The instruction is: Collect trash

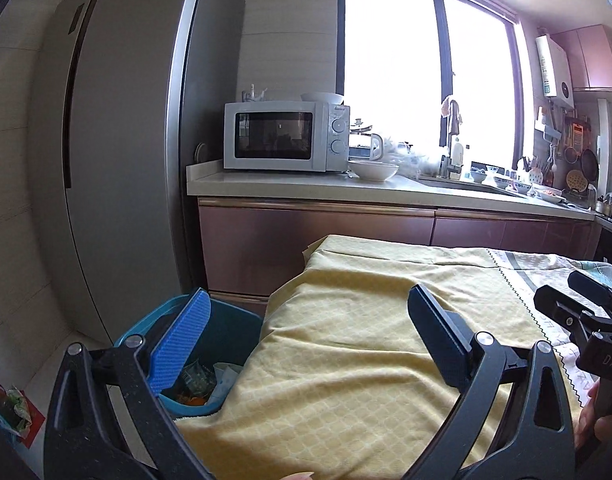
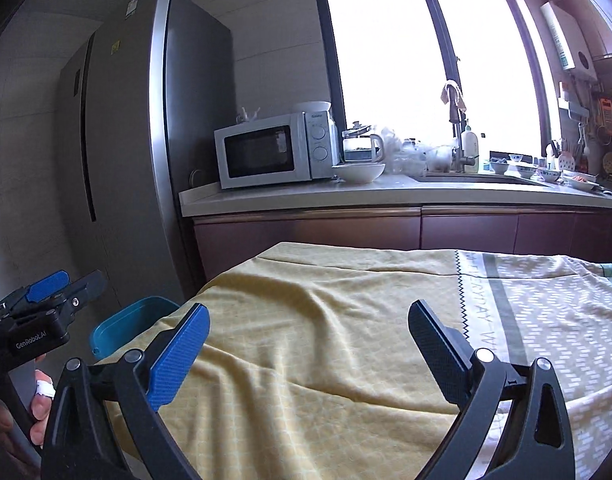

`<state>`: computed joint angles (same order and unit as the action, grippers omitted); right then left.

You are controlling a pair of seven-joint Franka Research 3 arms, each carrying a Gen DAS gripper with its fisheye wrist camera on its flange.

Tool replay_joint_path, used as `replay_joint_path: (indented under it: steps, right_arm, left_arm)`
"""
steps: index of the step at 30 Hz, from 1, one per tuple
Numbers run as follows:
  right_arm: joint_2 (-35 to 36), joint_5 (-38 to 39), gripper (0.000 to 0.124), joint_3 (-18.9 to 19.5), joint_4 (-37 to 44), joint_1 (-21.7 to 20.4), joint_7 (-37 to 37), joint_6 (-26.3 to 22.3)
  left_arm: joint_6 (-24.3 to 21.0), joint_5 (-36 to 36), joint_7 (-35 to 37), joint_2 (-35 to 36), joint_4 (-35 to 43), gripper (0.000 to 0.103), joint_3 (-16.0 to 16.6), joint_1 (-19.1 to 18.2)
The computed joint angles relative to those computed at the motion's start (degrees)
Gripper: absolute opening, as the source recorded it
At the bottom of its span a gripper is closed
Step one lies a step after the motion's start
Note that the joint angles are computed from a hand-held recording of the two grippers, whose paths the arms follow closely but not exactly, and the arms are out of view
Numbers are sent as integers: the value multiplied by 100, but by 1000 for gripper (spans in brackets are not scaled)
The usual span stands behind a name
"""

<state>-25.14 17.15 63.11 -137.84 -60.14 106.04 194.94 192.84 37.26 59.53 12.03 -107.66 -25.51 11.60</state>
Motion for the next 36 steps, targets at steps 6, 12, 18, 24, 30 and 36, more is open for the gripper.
replay_joint_path:
  steps: [6,12,18,24,30,36]
  right_arm:
    - [-427,158,96,-25,-253,-7,238,107]
    - [-652,185,96,-71,-361,-6,323,79]
    - [-882,216,96,-78,-464,-53,452,120]
    - [-1029,184,96,-98,-514,-66,536,85]
    - [-1135,133,96,-138,-562,-52,647,65]
    - [-1205,77,96,-176,-595,-43,722,61]
  left_arm:
    - [367,-251,167,-190,-218,97,933,-918]
    - [435,-412,194,-236,-299,97,1246,-1263]
    - [653,-1279,1025,-339,-551,97,1787,-1923]
    - [833,-1764,1511,-413,-702,97,1833,-2056]
    - [968,-2210,1941,-419,-778,97,1872,-2183]
    - [1183,-2432,2234,-445,-879,97,1807,-2176]
